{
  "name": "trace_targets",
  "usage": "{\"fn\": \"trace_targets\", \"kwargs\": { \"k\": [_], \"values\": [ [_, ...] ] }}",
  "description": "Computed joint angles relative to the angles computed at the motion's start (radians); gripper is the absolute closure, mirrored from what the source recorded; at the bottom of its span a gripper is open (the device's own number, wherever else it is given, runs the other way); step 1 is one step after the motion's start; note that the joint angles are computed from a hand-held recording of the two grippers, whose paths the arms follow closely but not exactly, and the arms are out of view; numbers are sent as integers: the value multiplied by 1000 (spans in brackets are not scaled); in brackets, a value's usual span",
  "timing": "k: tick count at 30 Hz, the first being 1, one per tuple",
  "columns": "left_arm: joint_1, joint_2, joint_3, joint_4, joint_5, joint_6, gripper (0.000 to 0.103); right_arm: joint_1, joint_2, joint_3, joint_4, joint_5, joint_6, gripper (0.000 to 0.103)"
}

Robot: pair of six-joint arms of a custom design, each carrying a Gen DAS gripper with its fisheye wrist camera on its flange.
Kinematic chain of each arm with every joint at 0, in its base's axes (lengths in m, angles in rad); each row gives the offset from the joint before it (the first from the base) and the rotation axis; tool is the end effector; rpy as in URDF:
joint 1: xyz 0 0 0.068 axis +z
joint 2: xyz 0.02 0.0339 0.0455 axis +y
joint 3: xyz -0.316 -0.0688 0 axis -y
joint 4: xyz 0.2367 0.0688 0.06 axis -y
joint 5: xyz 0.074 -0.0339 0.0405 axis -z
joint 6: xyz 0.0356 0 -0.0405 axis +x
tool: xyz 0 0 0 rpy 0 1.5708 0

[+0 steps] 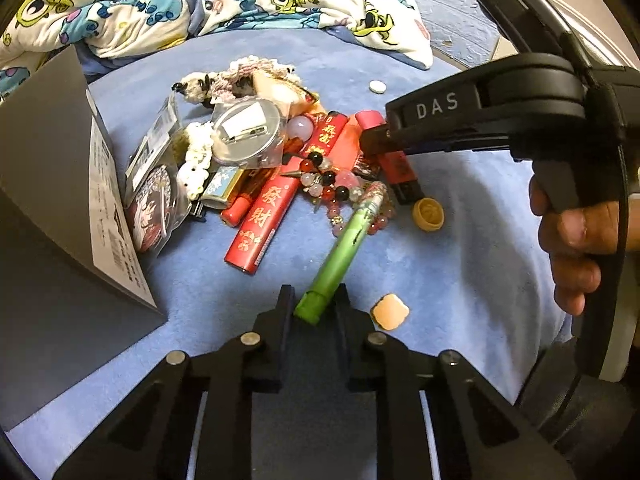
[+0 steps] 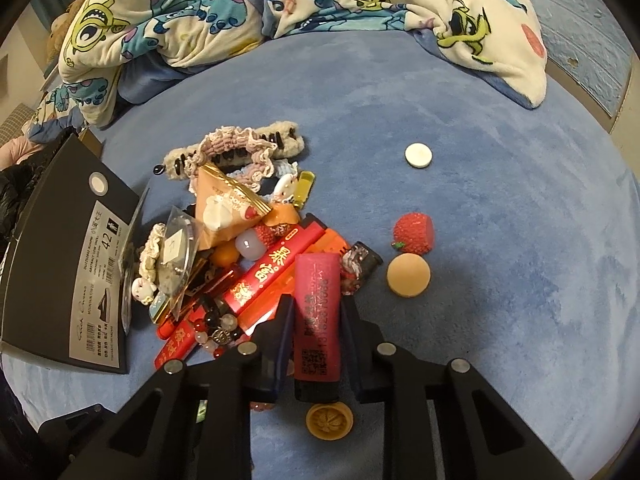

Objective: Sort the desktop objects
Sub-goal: 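Grasp the green lighter with the left tool while the right tool grasps the pink lighter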

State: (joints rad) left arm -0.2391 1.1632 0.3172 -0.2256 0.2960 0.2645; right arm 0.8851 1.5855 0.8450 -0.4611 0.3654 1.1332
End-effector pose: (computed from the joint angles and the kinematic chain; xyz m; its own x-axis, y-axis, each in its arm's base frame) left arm 0.1416 -0.0452 0.1713 -0.7286 0.4350 -0.5290 0.5726 0.8107 -0.1220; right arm 0.1862 0.2075 0.2140 -0.8311 0.3202 -0.4548 0.2632 0.9467 0.1856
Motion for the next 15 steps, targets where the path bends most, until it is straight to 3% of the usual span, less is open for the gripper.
{"fn": "trace_targets", "kwargs": {
  "k": [15],
  "values": [
    [85,-12,61,-55,58,67,92,28,-78,-42,-27,31,56,80]
  ]
}}
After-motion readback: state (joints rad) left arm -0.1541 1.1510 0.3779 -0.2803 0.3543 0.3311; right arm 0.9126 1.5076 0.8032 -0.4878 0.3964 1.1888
